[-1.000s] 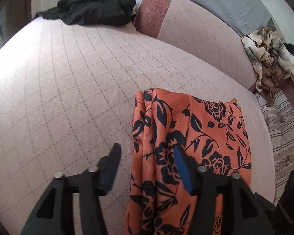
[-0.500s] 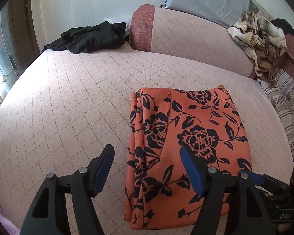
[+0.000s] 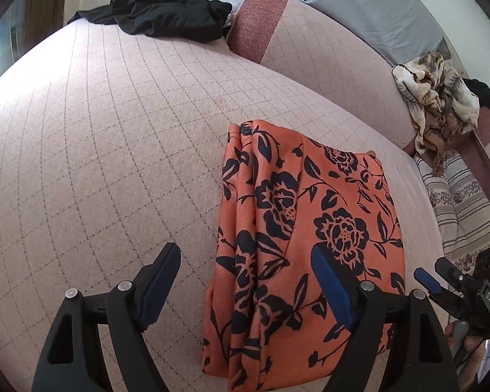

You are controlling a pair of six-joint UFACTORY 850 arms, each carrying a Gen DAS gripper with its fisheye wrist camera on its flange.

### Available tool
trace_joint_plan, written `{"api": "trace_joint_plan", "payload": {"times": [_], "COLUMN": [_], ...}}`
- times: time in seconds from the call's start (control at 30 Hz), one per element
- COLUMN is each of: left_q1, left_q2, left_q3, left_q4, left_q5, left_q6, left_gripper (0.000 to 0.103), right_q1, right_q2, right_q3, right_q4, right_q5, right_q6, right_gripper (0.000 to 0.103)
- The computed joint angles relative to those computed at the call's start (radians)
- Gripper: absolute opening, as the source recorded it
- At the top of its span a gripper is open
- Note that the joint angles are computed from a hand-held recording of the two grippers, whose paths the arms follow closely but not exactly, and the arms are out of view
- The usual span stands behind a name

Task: Fold small clothes

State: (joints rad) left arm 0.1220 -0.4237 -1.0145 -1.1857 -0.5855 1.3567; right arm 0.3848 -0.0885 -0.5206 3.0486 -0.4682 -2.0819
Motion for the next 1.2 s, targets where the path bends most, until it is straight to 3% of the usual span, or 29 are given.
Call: {"api": "trace_joint_plan", "payload": {"times": [0.13,0.23,0.37,0.5,0.6,0.73,0.77,0.83,0.93,1.0,1.03,1.13,1.2], "left_q1": [-0.001,-0.016,-0.039,-0.045,-0.087,-0.133,-0.131,-0.124,-0.119,-0.118,-0.117,-0.111,-0.113], "left_q2": [-0.045,-0.032,0.047,0.133,0.148,0.091,0.086,0.083,0.077,0.072,0.074,0.072,0.071], "left_q3": [-0.040,-0.029,0.047,0.135,0.168,0.161,0.165,0.168,0.162,0.160,0.161,0.159,0.159], "left_q4": [0.024,0.029,-0.088,-0.260,-0.262,-0.175,-0.219,-0.251,-0.232,-0.232,-0.230,-0.223,-0.223], "left_q5": [-0.063,-0.007,0.129,0.096,0.140,0.254,0.260,0.254,0.247,0.245,0.247,0.238,0.240], "left_q6": [-0.041,-0.049,0.097,0.306,0.384,0.319,0.363,0.386,0.372,0.374,0.373,0.364,0.363], "left_gripper": [0.082,0.082,0.082,0.082,0.082,0.083,0.084,0.084,0.084,0.085,0.086,0.086,0.086], "right_q1": [-0.053,-0.065,-0.015,-0.012,-0.078,-0.173,-0.189,-0.204,-0.161,-0.136,-0.135,-0.149,-0.116], "right_q2": [-0.050,-0.096,-0.060,-0.069,-0.139,-0.276,-0.307,-0.356,-0.306,-0.303,-0.318,-0.281,-0.208], "right_q3": [-0.025,-0.064,-0.075,-0.124,-0.153,-0.233,-0.254,-0.296,-0.308,-0.318,-0.320,-0.230,-0.156], "right_q4": [-0.157,-0.216,0.017,0.030,-0.126,-0.385,-0.447,-0.544,-0.410,-0.335,-0.361,-0.365,-0.258], "right_q5": [-0.035,-0.030,0.015,0.049,0.013,-0.032,-0.059,-0.114,-0.022,0.078,0.103,-0.019,-0.037], "right_q6": [0.136,0.192,-0.073,-0.155,0.061,0.362,0.431,0.509,0.325,0.241,0.260,0.338,0.232], "right_gripper": [0.078,0.078,0.078,0.078,0.078,0.077,0.066,0.028,0.026,0.026,0.034,0.073,0.074]}}
